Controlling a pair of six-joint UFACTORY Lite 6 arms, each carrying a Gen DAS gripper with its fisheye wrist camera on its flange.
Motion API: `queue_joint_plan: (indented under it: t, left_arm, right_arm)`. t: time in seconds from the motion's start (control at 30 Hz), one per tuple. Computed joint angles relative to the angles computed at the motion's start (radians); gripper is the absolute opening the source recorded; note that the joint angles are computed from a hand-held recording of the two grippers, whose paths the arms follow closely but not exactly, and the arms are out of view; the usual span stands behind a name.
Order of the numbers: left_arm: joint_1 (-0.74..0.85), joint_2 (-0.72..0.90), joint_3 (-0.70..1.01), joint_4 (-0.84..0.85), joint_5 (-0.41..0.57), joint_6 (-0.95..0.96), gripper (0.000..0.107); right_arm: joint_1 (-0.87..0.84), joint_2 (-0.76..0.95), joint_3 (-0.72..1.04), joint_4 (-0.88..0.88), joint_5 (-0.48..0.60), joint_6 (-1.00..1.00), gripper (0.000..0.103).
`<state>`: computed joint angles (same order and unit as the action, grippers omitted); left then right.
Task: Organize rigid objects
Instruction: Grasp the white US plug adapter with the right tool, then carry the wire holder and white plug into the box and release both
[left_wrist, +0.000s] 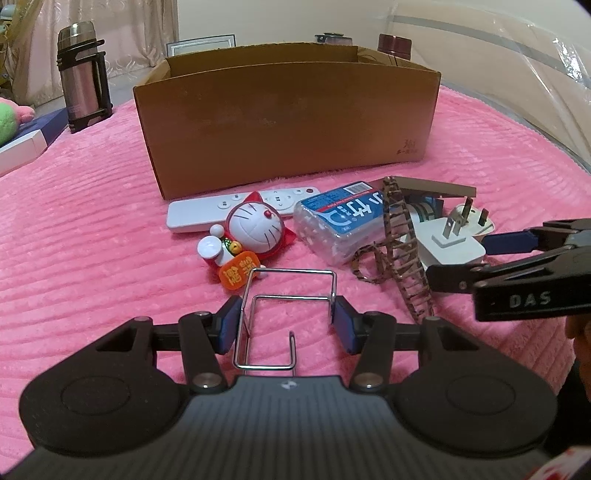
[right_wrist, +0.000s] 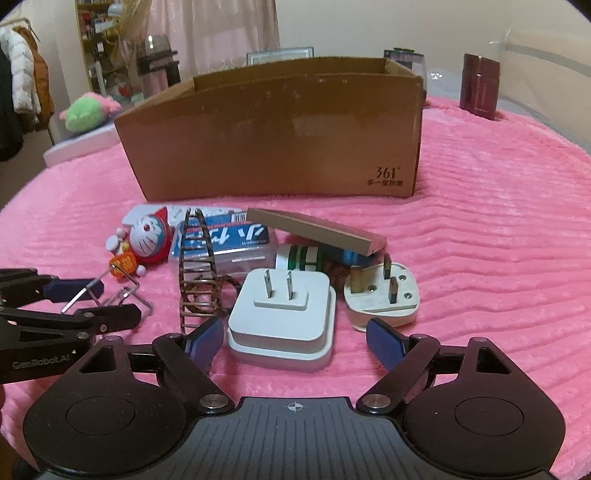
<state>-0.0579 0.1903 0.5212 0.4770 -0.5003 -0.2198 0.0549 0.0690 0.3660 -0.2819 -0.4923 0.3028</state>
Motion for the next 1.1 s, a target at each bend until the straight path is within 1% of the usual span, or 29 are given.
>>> queue_joint_plan:
  t: [0.07,0.13,0.2,0.27,0.33,0.57,0.73,0.83,1.1]
  left_arm:
    - [-0.002,0.009,0.005,-0.003,-0.001,0.002,0.048]
    - [-0.001,0.014,0.008,-0.001,-0.003,0.002,0.048]
    - [0.001,0.020,0.011,0.004,-0.007,0.003,0.048]
    - [0.005,0.026,0.014,0.011,-0.012,0.001,0.048]
    - [0.006,0.032,0.016,0.010,-0.015,0.004,0.048]
    - [-0.016,0.041,0.012,-0.061,-0.018,0.065,0.048]
    - [-0.027,-0.004,-0.023,-0.114,-0.016,0.106,0.048]
    - [-0.018,-0.045,-0.045,-0.098,-0.004,0.087,0.048]
    - [-0.011,-0.177,-0.102,-0.065,0.045,0.043,0.048]
  right_arm:
    - [0.020,0.017,0.010,0.051,-0.004,-0.036,0.077]
    - [0.046,0.036,0.019,0.113,-0.014,-0.083,0.071]
    - [0.065,0.058,0.034,0.138,-0.016,-0.101,0.065]
    - [0.087,0.073,0.043,0.193,-0.015,-0.144,0.064]
    - [0.089,0.078,0.043,0.202,-0.023,-0.150,0.063]
    - [0.059,0.023,0.008,0.124,-0.004,-0.105,0.063]
    - [0.028,-0.067,-0.051,0.055,0.006,-0.058,0.062]
    - [0.018,-0.124,-0.081,0.031,0.022,-0.047,0.062]
    - [-0.037,-0.252,-0.144,-0.101,0.054,0.054,0.062]
